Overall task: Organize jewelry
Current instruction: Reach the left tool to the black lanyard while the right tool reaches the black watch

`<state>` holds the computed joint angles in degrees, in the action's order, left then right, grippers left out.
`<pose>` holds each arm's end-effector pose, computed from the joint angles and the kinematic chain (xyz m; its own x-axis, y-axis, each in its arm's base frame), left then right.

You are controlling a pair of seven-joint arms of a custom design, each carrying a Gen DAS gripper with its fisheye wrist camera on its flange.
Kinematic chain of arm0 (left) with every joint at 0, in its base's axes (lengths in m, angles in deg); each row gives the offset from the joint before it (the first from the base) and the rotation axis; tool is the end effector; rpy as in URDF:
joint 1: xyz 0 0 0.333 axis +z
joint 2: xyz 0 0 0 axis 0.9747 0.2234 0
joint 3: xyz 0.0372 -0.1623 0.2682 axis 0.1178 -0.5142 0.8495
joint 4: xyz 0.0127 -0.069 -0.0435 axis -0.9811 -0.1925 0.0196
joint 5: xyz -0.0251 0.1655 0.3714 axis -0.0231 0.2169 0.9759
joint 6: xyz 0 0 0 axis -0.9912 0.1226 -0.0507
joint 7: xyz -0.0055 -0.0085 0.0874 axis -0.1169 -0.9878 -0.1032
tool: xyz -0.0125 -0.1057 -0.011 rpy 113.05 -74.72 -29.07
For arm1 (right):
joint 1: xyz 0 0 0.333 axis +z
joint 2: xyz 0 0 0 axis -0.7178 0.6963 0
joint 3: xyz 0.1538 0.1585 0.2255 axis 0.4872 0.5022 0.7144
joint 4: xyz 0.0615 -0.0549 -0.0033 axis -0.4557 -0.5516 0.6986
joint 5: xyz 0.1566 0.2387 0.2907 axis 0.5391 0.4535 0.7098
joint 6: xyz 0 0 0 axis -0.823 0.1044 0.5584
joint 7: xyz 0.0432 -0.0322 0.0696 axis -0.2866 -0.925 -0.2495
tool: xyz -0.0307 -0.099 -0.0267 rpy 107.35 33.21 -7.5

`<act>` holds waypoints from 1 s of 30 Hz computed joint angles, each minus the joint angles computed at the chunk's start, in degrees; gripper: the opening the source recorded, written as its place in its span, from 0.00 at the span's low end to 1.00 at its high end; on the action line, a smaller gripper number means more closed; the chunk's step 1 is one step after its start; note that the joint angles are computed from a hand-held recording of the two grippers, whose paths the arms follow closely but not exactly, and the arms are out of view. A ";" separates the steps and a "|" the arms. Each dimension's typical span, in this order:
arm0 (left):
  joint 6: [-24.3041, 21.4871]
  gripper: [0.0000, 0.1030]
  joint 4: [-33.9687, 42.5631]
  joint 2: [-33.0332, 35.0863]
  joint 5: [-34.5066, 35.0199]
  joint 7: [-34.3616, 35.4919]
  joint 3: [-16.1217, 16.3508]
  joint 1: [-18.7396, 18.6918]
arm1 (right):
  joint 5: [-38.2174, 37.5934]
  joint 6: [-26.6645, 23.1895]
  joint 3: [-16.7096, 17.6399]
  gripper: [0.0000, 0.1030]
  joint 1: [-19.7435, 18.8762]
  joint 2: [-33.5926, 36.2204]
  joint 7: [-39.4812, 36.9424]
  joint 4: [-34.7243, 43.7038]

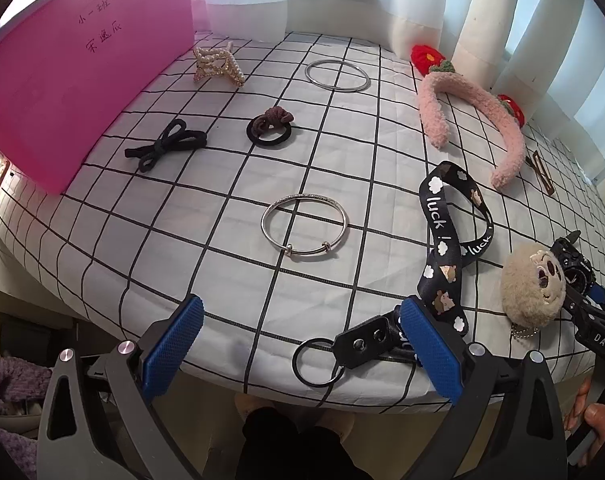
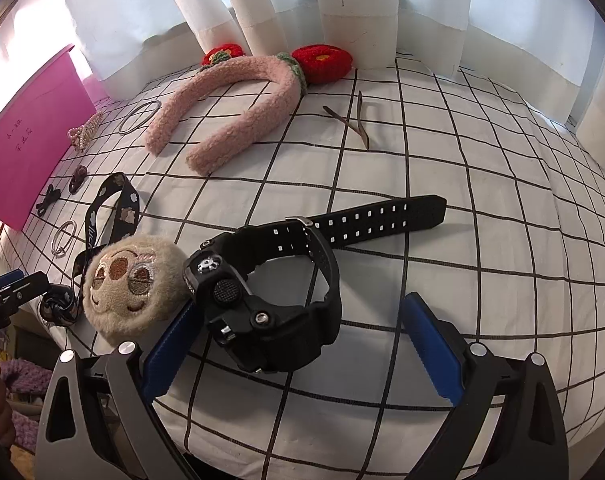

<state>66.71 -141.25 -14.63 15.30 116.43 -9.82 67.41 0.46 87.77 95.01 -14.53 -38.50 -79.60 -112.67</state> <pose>0.6499 -0.2425 0.4656 -0.4739 -0.8794 0.0444 -0.8046 0.4121 -0.4275 0.4744 0.3656 0.4031 -0.5466 -0.8335 -0.0801 -0.6576 0.4865 -0.5752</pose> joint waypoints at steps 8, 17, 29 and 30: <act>2.49 0.94 -3.74 -2.57 -4.18 2.05 -0.94 1.03 | -0.37 -4.97 -0.58 0.92 1.28 3.13 -4.47 3.76; 1.82 0.94 -5.61 -3.79 -8.41 5.47 -1.62 0.04 | -2.23 -5.28 -1.00 0.92 1.83 3.52 -3.49 3.80; 8.49 0.95 -8.50 -2.72 -1.23 4.42 -1.36 -2.88 | -4.42 -6.09 -1.28 0.92 2.24 4.06 -1.62 4.22; 9.80 0.95 -9.17 -2.85 -0.59 4.64 -1.45 -3.05 | -5.04 -6.05 -1.36 0.92 2.29 4.12 -1.29 4.19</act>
<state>76.51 -150.42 -17.48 14.71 121.06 -11.27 64.36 -4.57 81.72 93.65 -12.24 -34.37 -80.89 -108.47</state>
